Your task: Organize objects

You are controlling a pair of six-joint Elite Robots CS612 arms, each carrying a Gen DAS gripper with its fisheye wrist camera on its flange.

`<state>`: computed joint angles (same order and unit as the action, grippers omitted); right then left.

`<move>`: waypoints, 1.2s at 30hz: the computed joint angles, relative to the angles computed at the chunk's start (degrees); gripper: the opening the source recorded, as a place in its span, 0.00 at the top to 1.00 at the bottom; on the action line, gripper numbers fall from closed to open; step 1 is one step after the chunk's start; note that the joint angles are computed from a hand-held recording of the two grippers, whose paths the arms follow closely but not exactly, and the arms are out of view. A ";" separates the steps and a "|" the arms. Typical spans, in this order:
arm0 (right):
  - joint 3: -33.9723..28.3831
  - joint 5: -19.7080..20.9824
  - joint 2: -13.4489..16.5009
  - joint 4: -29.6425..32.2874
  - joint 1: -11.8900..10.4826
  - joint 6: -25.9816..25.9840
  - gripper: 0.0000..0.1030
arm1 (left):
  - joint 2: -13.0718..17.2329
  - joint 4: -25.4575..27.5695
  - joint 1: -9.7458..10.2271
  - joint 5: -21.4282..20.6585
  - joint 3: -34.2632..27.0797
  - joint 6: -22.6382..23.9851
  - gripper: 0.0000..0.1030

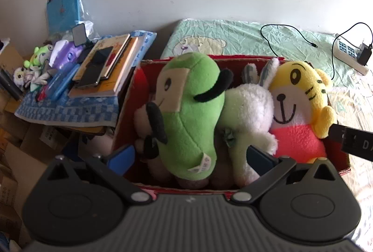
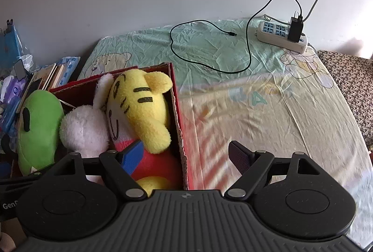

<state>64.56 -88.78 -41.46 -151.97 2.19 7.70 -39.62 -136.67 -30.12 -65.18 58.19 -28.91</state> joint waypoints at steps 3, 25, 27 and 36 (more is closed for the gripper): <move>-0.69 0.01 0.55 0.17 0.13 -0.24 0.20 | 0.01 -1.02 -0.04 0.78 0.39 0.67 0.01; -0.30 1.06 0.74 0.35 0.41 1.89 0.20 | 1.11 0.68 0.45 0.08 -0.74 -2.71 0.01; -0.33 1.61 0.84 0.07 0.48 1.86 0.20 | 1.25 1.99 0.56 0.04 -1.33 -2.58 0.01; -1.41 2.19 1.22 -0.22 1.25 -0.69 0.20 | 0.72 2.67 0.52 2.10 -0.41 -2.50 0.01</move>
<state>63.15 -86.59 -40.24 -152.19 3.44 7.01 -38.90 -134.00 -29.60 -63.08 57.77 -31.41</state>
